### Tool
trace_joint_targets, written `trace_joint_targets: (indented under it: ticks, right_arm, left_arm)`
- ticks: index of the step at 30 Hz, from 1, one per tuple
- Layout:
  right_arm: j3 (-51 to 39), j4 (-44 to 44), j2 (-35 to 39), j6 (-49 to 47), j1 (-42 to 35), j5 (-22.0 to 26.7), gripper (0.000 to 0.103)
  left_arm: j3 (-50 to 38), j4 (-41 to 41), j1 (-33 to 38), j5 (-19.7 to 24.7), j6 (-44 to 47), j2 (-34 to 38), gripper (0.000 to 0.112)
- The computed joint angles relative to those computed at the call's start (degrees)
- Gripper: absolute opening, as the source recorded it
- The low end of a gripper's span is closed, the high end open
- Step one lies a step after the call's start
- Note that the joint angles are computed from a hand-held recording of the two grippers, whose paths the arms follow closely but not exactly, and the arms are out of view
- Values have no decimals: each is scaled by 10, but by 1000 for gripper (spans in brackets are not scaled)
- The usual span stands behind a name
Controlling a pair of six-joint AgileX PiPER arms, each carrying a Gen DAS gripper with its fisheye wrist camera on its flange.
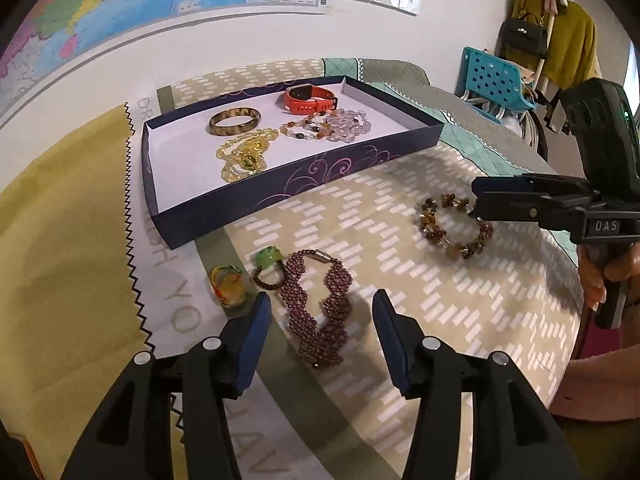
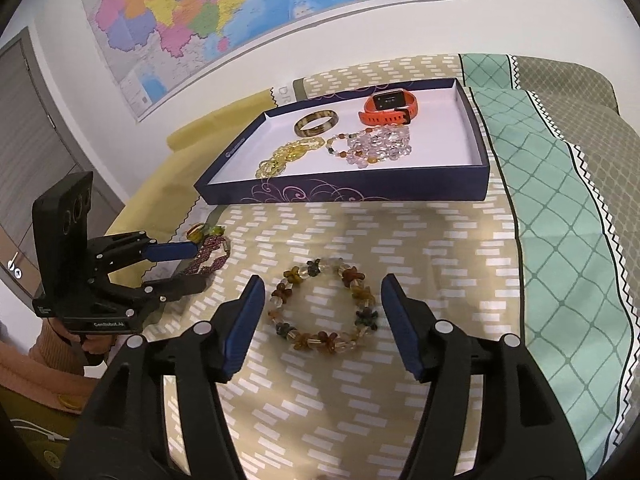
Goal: Organize jewelry
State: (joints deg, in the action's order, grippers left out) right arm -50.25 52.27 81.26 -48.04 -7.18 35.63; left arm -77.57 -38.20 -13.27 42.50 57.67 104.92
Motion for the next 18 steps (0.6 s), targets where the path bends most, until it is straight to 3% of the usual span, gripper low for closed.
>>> trace_joint_targets:
  ticks: [6, 7, 9, 14, 18]
  right_arm:
    - [-2, -92, 7, 76, 39, -45, 66]
    - [0, -106, 8, 88, 44, -51, 63]
    - [5, -173, 4, 146, 66, -82, 48]
    - [4, -297, 5, 250, 104, -110, 42]
    - [0, -319, 12, 269, 112, -120, 24]
  left_arm:
    - [4, -20, 13, 15, 13, -5, 50]
    - [3, -24, 19, 16, 12, -6, 49]
    - [0, -26, 30, 9, 5, -7, 49]
    - [-22, 17, 33, -26, -50, 5, 49]
    - [-60, 77, 23, -28, -111, 35, 46]
